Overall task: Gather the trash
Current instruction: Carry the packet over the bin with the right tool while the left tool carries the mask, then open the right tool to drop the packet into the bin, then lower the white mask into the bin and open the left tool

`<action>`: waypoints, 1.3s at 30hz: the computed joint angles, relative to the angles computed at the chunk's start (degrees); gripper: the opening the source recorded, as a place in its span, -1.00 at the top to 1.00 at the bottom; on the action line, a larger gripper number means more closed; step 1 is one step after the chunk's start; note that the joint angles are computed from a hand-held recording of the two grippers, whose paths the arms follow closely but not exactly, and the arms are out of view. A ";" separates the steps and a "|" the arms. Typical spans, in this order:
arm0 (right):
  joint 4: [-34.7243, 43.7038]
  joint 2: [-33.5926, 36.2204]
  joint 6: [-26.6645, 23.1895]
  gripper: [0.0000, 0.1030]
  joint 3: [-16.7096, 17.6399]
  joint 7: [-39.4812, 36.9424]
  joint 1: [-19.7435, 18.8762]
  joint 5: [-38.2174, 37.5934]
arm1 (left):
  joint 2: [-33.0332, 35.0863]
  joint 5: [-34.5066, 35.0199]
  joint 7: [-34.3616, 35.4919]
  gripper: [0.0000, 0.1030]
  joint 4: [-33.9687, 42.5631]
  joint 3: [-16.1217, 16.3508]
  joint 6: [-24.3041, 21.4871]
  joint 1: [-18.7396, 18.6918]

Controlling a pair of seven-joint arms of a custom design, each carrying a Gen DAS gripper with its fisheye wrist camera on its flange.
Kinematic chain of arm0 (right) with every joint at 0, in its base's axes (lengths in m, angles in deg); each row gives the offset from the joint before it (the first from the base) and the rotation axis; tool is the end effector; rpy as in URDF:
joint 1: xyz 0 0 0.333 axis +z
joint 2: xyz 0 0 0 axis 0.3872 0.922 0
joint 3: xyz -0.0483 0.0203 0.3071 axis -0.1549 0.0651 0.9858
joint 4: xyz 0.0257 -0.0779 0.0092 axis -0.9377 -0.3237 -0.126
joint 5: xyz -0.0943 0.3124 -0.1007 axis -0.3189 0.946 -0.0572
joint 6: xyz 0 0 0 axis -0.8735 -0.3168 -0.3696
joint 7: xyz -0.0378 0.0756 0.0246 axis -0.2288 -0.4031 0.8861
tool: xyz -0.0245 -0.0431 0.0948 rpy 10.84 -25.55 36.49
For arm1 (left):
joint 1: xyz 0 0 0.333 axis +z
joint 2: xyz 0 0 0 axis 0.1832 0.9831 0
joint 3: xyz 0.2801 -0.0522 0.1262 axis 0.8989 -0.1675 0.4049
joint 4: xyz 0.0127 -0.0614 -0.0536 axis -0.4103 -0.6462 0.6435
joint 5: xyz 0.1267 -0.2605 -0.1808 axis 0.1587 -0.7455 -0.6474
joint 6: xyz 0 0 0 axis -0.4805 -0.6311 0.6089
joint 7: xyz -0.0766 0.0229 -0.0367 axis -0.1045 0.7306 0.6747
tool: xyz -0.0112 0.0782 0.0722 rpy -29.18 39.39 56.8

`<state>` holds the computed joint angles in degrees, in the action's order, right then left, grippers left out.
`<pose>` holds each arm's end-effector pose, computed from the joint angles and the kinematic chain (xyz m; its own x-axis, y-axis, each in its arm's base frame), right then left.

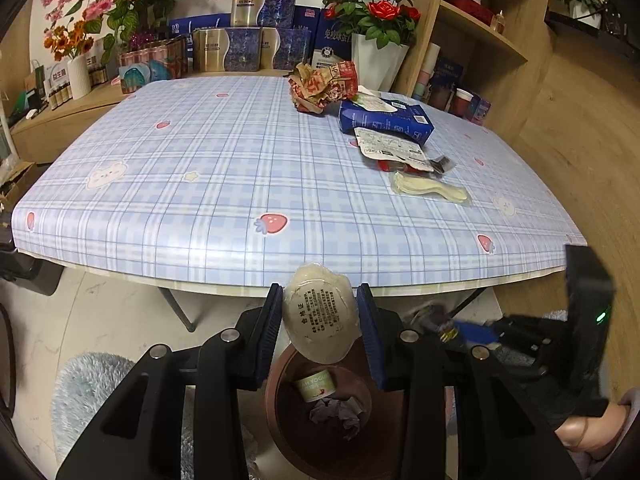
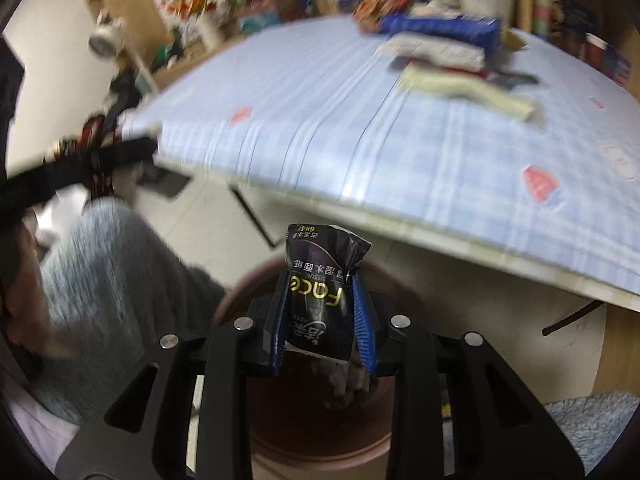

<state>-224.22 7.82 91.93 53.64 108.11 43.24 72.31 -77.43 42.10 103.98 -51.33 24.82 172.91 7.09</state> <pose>0.4442 0.1671 0.3940 0.5528 -0.8015 -0.2278 -0.7481 -0.3570 -0.5594 0.3933 -0.2288 0.4554 0.0225 -0.9889 0.1469 -0.7281 -0.1169 -0.6754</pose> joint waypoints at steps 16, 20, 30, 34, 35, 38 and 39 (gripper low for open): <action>0.92 6.72 -1.18 0.38 1.55 25.65 -1.28 -30.22 | 3.76 -4.85 3.59 0.28 -0.19 2.54 1.02 -2.28; 1.65 7.58 -2.08 0.38 1.81 28.91 -1.80 -32.80 | 4.56 -6.52 4.85 0.28 -0.16 3.08 1.09 -2.89; 2.32 7.52 -2.50 0.19 2.48 29.16 -2.72 -34.40 | 5.47 -6.57 5.98 0.28 0.56 3.62 0.39 -4.09; 1.28 5.97 -0.36 -0.16 2.89 25.91 -2.93 -30.61 | 6.30 -9.35 8.55 0.28 0.80 4.28 0.03 -5.07; 0.83 5.32 0.75 -0.21 3.00 24.38 -2.98 -28.72 | 6.44 -10.10 9.15 0.28 0.79 4.47 0.03 -5.28; -0.11 3.49 2.96 -0.31 2.90 20.71 -2.51 -23.70 | 6.91 -12.08 10.85 0.28 0.82 4.90 0.08 -5.79; -1.09 2.23 5.10 -0.34 2.82 20.43 -2.05 -23.14 | 6.99 -12.62 11.36 0.28 0.78 5.00 0.15 -5.93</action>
